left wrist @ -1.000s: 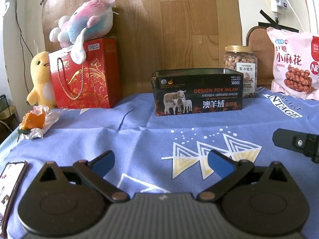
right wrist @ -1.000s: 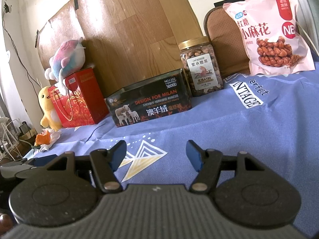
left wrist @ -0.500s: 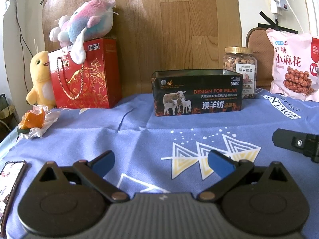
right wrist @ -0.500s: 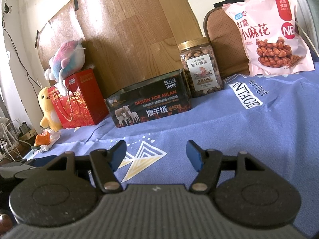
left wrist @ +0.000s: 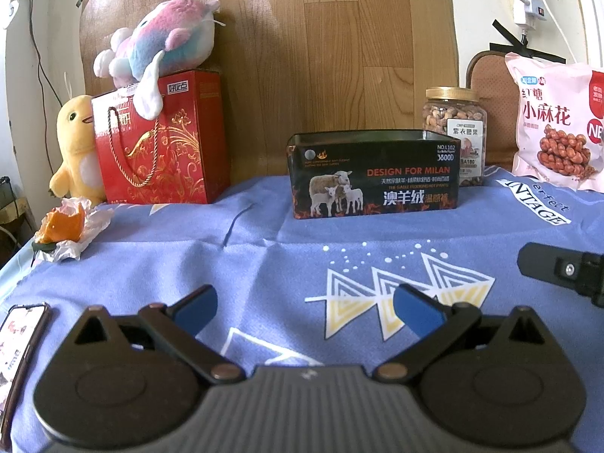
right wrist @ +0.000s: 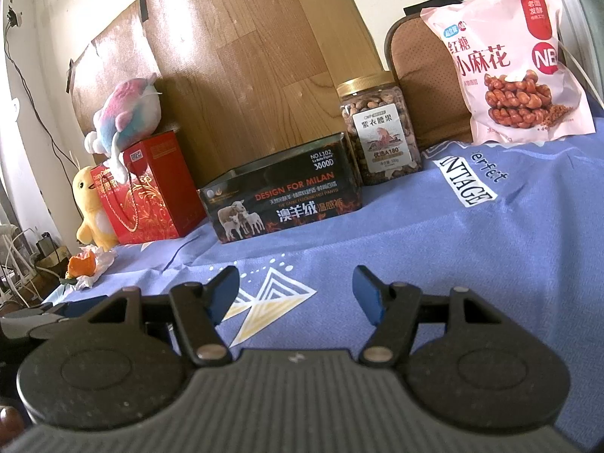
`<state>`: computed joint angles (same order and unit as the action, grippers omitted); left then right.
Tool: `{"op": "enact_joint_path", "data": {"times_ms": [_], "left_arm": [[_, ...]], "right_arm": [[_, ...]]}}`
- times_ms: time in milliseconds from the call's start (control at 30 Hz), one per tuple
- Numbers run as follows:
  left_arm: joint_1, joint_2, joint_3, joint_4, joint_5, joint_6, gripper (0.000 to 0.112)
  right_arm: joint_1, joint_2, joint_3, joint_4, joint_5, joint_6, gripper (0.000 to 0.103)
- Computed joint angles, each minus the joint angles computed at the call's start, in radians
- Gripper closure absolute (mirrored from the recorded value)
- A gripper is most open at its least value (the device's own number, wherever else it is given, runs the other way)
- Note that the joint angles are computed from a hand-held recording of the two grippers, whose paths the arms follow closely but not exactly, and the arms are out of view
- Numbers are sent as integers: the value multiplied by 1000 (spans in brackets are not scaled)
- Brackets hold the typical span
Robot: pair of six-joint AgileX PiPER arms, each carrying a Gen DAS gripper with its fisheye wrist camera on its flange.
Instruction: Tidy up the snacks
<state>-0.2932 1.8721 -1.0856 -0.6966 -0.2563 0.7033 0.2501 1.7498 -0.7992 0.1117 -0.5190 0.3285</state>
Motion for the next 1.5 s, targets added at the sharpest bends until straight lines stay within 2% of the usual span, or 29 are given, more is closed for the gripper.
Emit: {"op": "enact_joint_path", "data": {"times_ms": [1500], "left_arm": [[-29, 2, 7, -101, -44, 134, 9]], "right_arm": [[2, 1, 1, 6, -4, -4, 34]]}}
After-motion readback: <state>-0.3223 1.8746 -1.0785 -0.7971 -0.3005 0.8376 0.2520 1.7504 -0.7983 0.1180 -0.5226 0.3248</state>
